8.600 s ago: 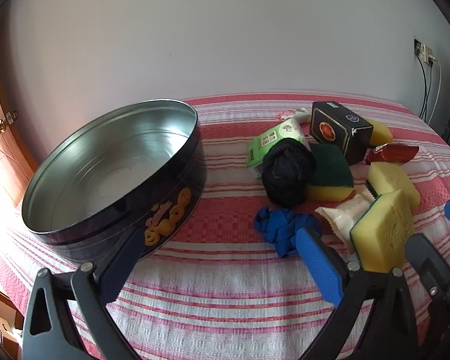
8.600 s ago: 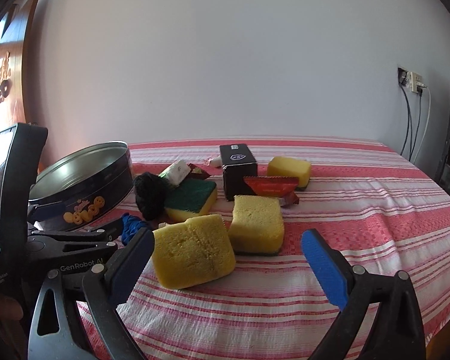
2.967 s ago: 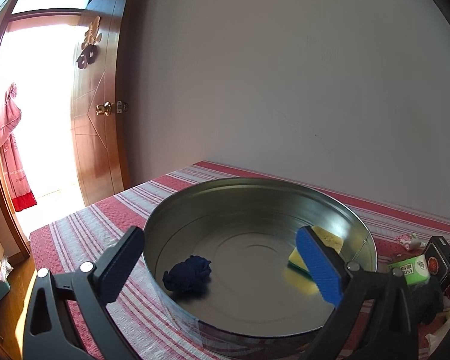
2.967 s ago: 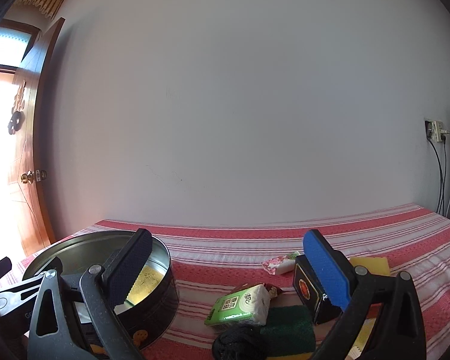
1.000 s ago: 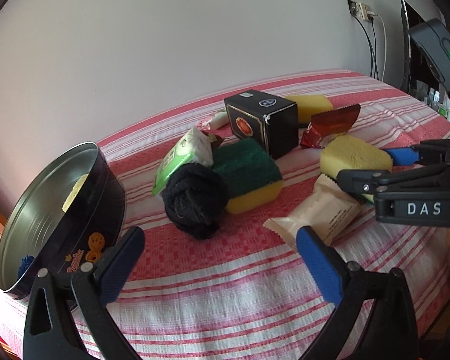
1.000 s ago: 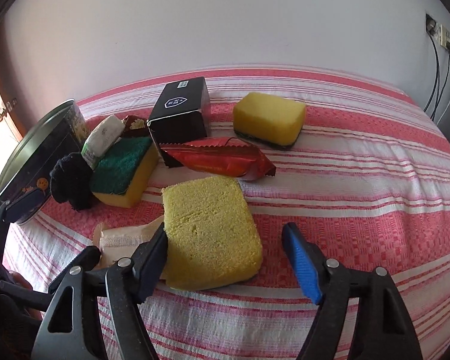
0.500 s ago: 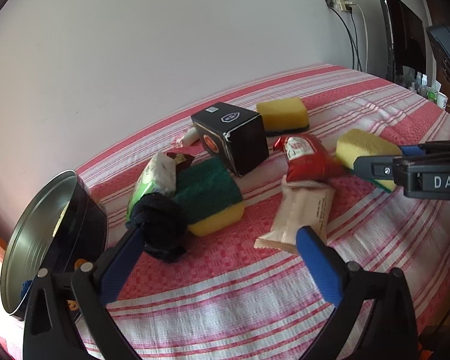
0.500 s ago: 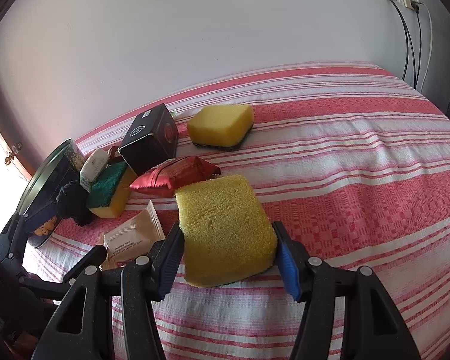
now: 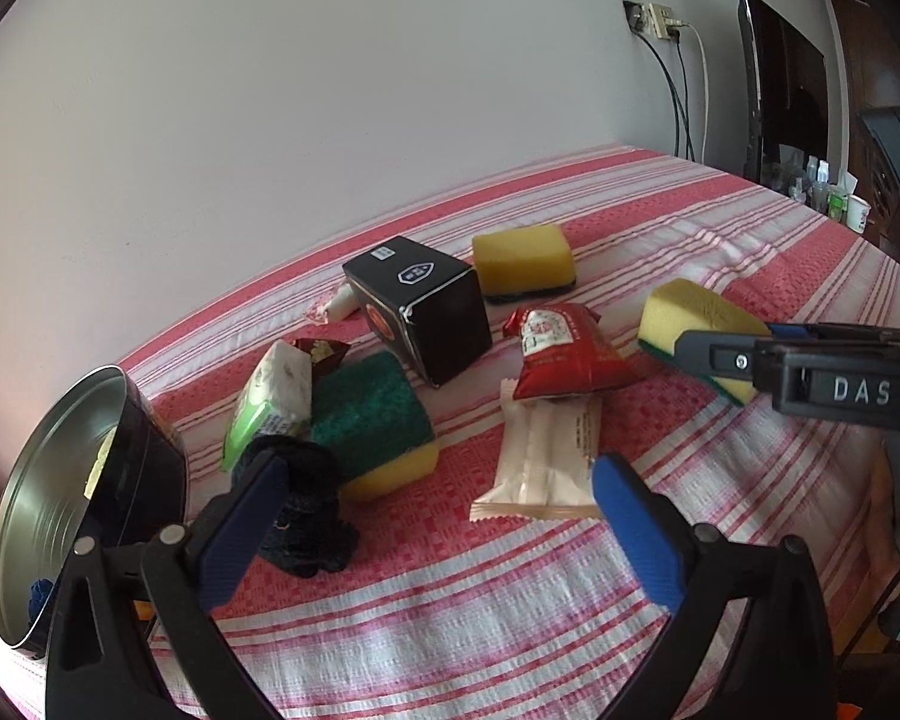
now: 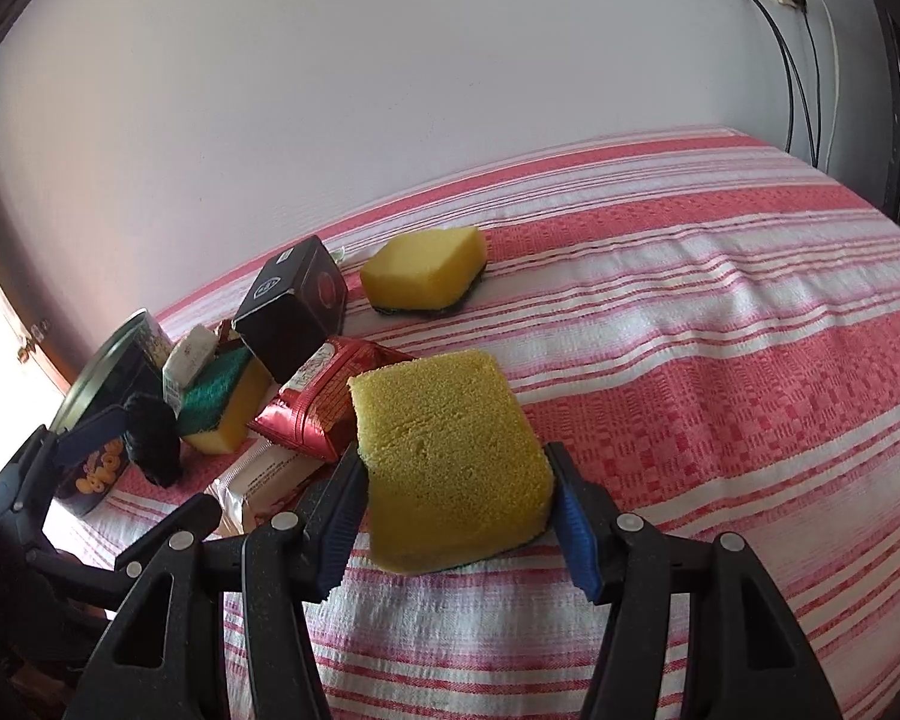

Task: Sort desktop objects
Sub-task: 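Grasp the large yellow sponge with the right gripper while the left grasps the cream snack packet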

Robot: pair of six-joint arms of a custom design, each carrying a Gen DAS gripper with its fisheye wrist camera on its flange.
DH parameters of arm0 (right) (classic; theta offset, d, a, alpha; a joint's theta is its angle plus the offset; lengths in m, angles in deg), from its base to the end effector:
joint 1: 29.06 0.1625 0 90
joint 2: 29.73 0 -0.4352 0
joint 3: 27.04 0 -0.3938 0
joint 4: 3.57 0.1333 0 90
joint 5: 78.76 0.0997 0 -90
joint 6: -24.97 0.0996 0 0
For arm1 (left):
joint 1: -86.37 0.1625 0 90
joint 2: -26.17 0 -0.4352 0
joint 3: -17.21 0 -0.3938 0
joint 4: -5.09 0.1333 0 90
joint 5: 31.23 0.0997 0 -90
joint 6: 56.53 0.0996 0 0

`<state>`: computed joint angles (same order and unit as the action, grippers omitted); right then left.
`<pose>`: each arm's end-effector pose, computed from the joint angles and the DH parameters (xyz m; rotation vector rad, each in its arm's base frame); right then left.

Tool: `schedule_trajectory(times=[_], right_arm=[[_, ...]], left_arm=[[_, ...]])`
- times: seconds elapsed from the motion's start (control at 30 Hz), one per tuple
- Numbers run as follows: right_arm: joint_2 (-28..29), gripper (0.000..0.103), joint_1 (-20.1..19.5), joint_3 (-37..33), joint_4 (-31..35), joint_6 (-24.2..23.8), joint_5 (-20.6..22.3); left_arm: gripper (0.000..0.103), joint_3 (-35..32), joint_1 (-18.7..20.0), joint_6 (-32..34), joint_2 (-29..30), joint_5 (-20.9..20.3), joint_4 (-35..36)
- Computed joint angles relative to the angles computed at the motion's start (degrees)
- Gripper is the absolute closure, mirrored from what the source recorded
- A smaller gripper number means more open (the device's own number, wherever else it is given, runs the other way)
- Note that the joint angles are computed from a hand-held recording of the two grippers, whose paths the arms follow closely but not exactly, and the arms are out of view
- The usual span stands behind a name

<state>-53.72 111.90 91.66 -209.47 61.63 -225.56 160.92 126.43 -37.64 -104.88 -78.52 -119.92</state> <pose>0.4027 -0.2622 -0.0678 0.0575 -2.3960 1.2144 -0.0379 -0.2943 0.3746 1.2187 2.1110 -0.7169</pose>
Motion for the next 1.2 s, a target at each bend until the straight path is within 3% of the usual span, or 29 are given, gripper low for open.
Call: schedule_trajectory(times=[0.13, 0.3, 0.43, 0.5, 0.63, 0.7, 0.77, 0.97, 1.2], right_arm=[[0.39, 0.043, 0.04, 1.05, -4.74, 0.13, 0.83], [0.24, 0.043, 0.55, 1.08, -4.15, 0.95, 0.04], [0.79, 0.043, 0.15, 1.17, -7.0, 0.07, 0.84], [0.96, 0.043, 0.0, 1.34, -8.32, -0.3, 1.1], [1.0, 0.043, -0.15, 1.6, -9.85, -0.89, 1.8], [1.17, 0.043, -0.24, 1.57, -10.49, -1.27, 1.98], [1.25, 0.043, -0.28, 1.49, -10.67, -1.38, 2.01], [1.6, 0.043, 0.17, 1.14, -10.35, -0.34, 0.43], [1.92, 0.043, 0.6, 0.38, -8.75, 0.71, -1.74]], left_arm=[[0.001, -1.55, 2.17, -0.28, 1.39, -4.56, 0.27], [0.001, 0.55, -0.08, -0.44, 5.01, 0.32, -2.88], [0.022, -0.08, 1.05, -1.94, 10.12, -0.72, -2.22], [0.021, 1.47, -1.03, -1.82, 10.28, 2.74, -2.84], [0.021, 1.25, -0.85, -1.71, 10.49, 2.06, -2.45], [0.029, 1.08, -0.63, -0.91, 10.1, 1.14, -2.16], [0.069, 0.02, 0.5, 0.75, 9.95, -3.02, 0.05], [0.069, -4.0, 6.51, -1.02, 11.39, -11.32, 0.0], [0.069, -5.88, 12.5, 0.7, 7.26, -21.78, -4.28]])
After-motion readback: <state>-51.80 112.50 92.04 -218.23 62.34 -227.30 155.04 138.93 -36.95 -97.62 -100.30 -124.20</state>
